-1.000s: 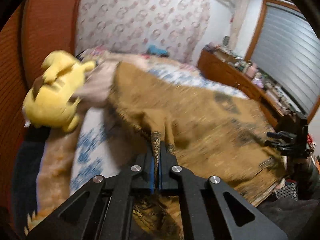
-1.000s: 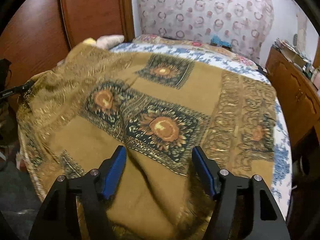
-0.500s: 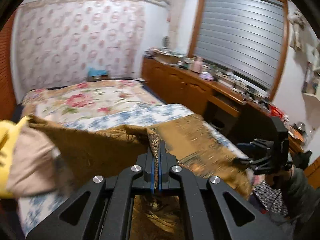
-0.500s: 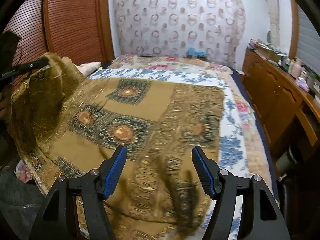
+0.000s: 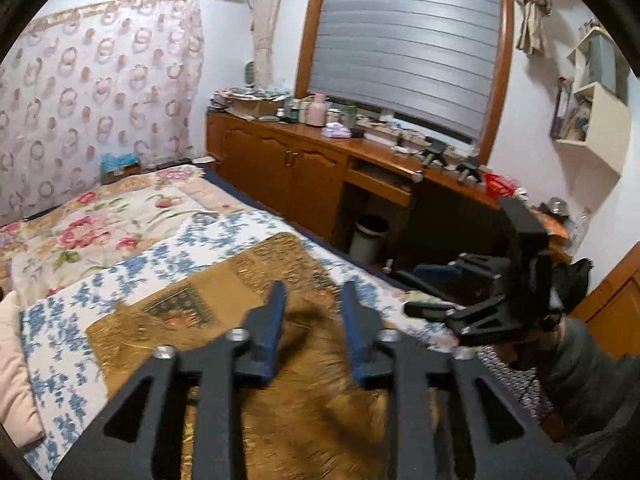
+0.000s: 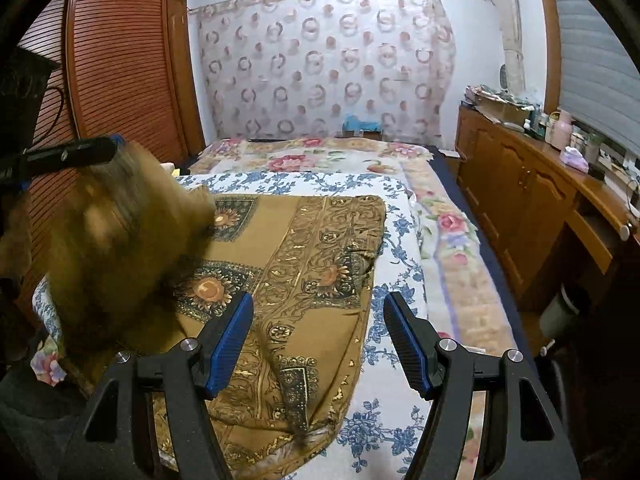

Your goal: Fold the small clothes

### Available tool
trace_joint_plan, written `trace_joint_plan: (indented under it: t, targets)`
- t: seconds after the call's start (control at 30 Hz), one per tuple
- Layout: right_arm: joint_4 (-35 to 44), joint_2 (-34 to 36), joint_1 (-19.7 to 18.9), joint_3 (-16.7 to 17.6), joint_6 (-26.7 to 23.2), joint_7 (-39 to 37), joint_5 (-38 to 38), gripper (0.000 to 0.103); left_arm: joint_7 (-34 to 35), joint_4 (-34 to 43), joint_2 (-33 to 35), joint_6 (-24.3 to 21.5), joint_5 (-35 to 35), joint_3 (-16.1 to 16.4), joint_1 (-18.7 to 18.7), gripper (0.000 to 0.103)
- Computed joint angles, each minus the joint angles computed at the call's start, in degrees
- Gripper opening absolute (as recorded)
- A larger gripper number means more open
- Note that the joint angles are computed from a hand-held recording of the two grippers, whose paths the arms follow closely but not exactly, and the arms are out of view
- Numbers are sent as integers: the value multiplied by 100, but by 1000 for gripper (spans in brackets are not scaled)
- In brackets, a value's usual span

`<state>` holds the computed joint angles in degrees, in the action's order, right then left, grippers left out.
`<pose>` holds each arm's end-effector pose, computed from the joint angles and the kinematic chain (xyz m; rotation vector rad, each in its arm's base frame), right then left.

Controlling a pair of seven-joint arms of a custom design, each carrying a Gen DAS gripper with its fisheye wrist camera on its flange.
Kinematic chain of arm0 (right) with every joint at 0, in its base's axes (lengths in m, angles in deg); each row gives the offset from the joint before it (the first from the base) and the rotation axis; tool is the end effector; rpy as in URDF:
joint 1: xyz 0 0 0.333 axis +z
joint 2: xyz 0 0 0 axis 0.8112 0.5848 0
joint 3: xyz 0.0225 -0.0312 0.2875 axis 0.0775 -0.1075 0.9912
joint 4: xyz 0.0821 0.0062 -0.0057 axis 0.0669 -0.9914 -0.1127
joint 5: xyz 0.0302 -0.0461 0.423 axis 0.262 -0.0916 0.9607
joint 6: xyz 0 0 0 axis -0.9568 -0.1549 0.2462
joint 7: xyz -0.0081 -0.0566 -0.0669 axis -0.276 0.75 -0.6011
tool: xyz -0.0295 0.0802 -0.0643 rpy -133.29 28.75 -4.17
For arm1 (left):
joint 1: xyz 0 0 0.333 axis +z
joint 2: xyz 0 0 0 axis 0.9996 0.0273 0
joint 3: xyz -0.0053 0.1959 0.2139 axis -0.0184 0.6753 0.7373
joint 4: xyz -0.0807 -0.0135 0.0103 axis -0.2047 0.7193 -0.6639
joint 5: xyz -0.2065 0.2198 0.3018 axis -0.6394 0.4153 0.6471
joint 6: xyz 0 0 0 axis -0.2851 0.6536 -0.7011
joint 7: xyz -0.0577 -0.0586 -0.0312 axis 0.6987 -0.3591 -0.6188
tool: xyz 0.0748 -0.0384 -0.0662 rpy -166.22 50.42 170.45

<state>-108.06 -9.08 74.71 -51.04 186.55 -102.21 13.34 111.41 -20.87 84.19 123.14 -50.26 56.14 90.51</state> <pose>0.5361 0.2875 0.4435 -1.3743 1.8586 -1.0223 0.7634 -0.2176 0.4605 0.4599 -2.6909 1.5309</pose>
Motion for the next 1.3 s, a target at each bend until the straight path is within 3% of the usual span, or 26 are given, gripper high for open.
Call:
trace_joint_plan:
  t: [0.07, 0.3, 0.47, 0.67, 0.77, 0.9, 0.97, 1.03, 1.17, 1.3]
  targets:
    - [77, 91, -1, -9, 32, 6, 2, 69, -91, 88, 76, 79, 73, 52, -54, 41]
    - [591, 613, 25, -198, 429, -378, 130, 70, -68, -181, 61, 788, 192, 100, -15, 65]
    - [1113, 1164, 93, -396, 815, -1234, 697, 70, -120, -353, 118, 1391, 202, 111, 58, 66]
    - [1665, 1797, 187, -668, 996, -2415, 1731, 69, -535, -78, 425, 1525, 466, 144, 90, 66]
    - [1789, 1952, 243, -812, 1057, -2766, 2134, 56, -626, -105, 479, 1683, 558, 125, 131, 66]
    - [1860, 2008, 413, -991, 1093, -2985, 2245, 22, -777, -80, 569, 1671, 657, 96, 175, 66]
    - [1821, 1971, 517, -1092, 1119, -2839, 2088, 13, -837, -54, 609, 1701, 715, 95, 162, 66]
    - [1551, 1727, 614, -1249, 1408, -2163, 1638, 6, -871, -83, 609, 1715, 733, 67, 174, 66]
    - [1185, 1268, 741, -1344, 1504, -674, 161, 5, -710, -305, 485, 1835, 621, -57, 261, 66]
    - [708, 759, 626, -1077, 1149, -229, -355, 5, -540, -537, 334, 1966, 532, -86, 295, 66]
